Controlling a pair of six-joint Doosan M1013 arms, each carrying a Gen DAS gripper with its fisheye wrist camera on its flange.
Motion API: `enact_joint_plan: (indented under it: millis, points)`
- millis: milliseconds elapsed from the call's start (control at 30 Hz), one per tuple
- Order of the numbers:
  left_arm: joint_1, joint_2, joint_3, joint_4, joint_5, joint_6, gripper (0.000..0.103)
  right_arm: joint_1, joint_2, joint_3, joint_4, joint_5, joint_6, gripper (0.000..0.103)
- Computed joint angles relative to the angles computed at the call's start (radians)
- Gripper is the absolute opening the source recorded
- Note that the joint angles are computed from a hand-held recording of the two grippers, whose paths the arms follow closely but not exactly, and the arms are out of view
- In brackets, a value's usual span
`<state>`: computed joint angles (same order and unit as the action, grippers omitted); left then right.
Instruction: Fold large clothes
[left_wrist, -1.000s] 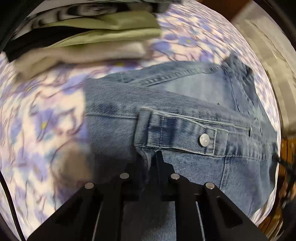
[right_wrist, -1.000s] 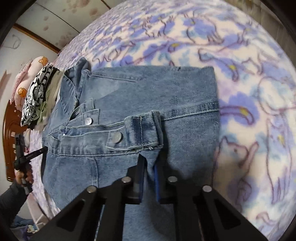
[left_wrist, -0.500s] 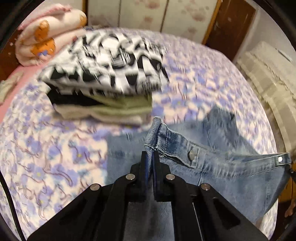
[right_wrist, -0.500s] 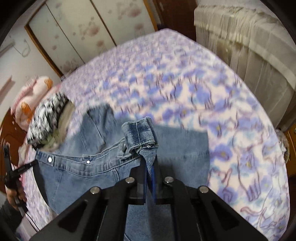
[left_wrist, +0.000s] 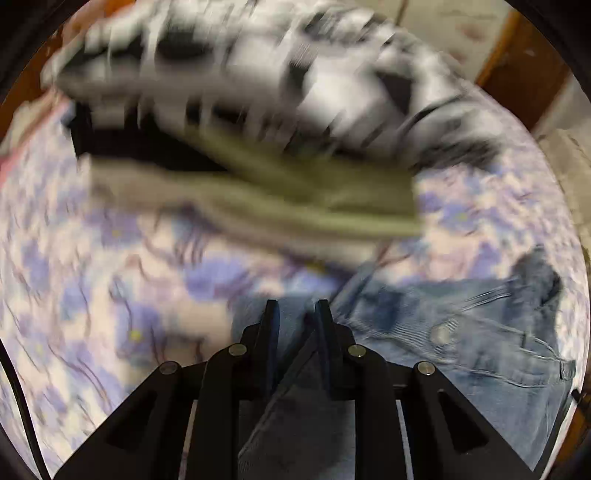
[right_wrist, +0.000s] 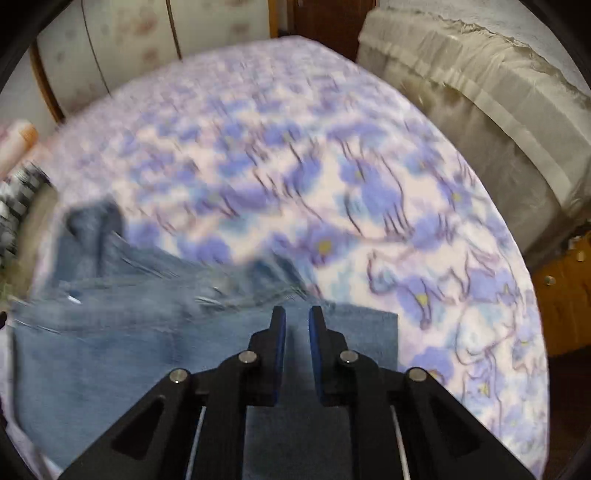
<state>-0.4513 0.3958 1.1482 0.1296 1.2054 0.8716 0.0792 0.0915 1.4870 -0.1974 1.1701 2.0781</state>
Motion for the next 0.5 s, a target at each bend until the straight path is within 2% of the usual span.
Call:
enact_joint_plan:
  millis: [67, 200, 267, 367, 500]
  points:
    - [-0.006, -0.01, 0.013, 0.013, -0.02, 0.015, 0.023, 0.003, -0.016, 0.017, 0.043, -0.022, -0.023, 0.013]
    - [-0.038, -0.03, 0.014, 0.057, -0.019, 0.085, 0.025, 0.023, -0.032, 0.015, 0.154, -0.025, -0.082, 0.014]
    - [-0.047, -0.056, 0.032, -0.004, -0.064, 0.129, 0.044, 0.027, -0.038, 0.015, 0.245, -0.03, -0.128, 0.014]
    - [-0.081, -0.093, 0.062, -0.049, -0.115, 0.183, 0.049, 0.058, -0.057, 0.028, 0.338, -0.04, -0.185, 0.014]
    - [-0.13, -0.129, 0.105, -0.186, -0.139, 0.301, 0.05, 0.106, -0.08, 0.044, 0.358, -0.048, -0.235, 0.014]
